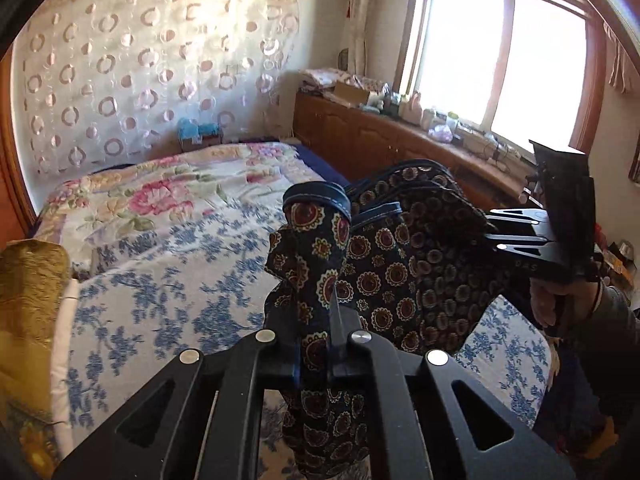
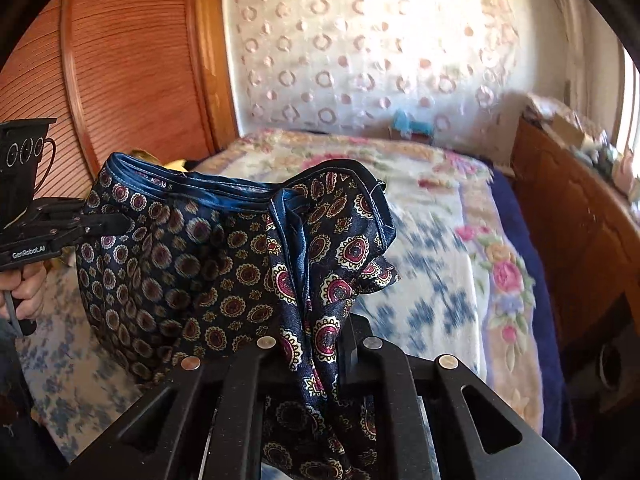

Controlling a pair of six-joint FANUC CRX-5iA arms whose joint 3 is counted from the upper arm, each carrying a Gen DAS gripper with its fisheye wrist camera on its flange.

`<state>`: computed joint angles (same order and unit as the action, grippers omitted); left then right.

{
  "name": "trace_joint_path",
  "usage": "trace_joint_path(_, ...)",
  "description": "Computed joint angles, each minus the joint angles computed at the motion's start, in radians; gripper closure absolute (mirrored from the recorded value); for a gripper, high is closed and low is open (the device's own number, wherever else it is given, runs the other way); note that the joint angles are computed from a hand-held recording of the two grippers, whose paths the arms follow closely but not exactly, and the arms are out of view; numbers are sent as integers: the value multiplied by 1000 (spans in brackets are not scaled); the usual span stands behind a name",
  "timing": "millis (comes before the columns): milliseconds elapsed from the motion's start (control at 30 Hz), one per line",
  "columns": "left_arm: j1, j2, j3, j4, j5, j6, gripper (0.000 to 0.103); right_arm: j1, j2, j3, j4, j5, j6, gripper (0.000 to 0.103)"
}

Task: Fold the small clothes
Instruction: 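Grasp the folded garment with the left tool while the right tool grasps it too, lift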

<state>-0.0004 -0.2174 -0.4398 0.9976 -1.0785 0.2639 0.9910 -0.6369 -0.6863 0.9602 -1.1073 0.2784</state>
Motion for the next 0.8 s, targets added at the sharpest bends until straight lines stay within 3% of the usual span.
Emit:
trace_joint_path(133,109,-39,-27,63,-37,-40,95,-21,82,67,35,79,59,92)
trace_joint_path(333,315,-49,-40,138,-54,-67,95,-119,277,232,35,302,204,92)
trace_joint_path(533,459,-15,-37,179,4,-63,95,-187,533,503,-95,475,445,92)
trace_joint_path(667,499,18,-44,172,78,-48,95,-208,751,784,-300,474,713,92)
trace_joint_path(800,505,59,-49,137,144,-6,95,-245,983,1112,-512,366,976,92)
